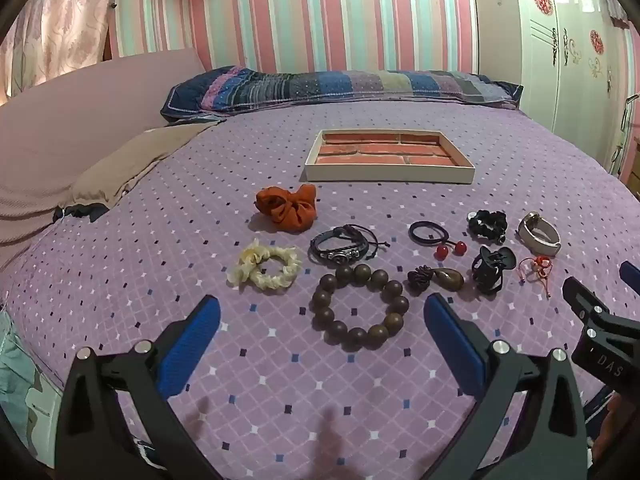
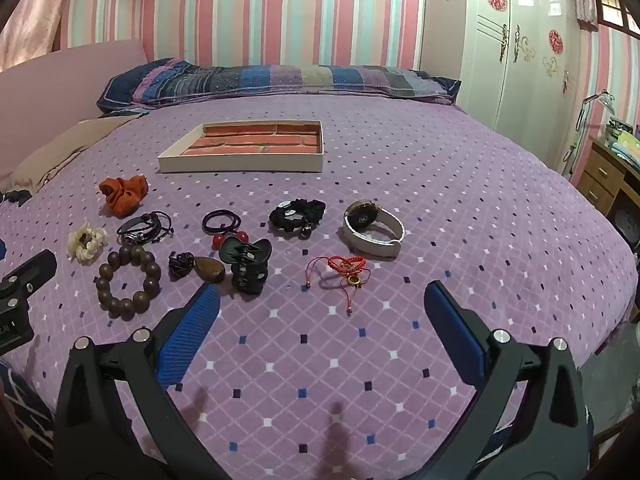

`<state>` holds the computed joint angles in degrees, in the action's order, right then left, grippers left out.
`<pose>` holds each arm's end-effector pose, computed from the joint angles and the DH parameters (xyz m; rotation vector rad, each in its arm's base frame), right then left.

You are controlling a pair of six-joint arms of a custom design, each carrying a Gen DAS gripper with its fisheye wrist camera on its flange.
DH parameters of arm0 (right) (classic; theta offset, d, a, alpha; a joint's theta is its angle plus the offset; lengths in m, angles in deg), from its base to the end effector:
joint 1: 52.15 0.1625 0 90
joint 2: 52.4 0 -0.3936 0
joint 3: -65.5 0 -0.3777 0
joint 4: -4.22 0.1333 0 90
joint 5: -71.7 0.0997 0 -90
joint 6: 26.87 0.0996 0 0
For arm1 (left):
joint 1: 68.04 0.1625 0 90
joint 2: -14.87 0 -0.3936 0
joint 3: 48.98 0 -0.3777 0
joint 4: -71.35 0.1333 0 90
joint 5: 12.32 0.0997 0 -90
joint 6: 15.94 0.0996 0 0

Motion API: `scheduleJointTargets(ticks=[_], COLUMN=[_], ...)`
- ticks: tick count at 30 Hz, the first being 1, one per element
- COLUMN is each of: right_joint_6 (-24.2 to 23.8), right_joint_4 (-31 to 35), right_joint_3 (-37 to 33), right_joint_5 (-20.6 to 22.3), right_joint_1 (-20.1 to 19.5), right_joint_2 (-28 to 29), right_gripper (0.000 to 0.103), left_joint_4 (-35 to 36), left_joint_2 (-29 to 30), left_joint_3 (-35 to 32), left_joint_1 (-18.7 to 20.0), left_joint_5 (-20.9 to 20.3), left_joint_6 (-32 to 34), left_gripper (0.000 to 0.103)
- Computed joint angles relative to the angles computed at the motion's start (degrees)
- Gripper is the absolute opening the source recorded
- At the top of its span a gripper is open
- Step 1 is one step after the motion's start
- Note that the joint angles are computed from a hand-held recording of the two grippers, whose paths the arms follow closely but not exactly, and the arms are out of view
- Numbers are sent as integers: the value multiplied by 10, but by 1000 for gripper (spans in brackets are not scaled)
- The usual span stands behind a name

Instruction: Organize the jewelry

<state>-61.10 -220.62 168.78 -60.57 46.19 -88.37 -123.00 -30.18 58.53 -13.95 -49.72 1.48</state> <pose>0.1483 -0.5548 0.1092 0.2388 -2.0041 1.1040 -0.1607 -0.5841 0.1277 0.6046 2.1151 -0.9882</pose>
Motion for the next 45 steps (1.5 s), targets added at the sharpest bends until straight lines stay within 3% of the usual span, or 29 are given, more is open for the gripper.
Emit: scheduleJointTargets(ticks=[45], right_joint_6=[-4], right_joint_4=[-4], right_joint_3=[-5], right_joint_5=[4], right_joint_1=[-6], right_joint_2=[6], right_gripper=[99], left_joint_4=[-4], left_joint_2=[5], left_joint_3=[-1], left_joint_1=[6], left_joint_5=[-14], left_joint_6=[9], left_gripper=[99])
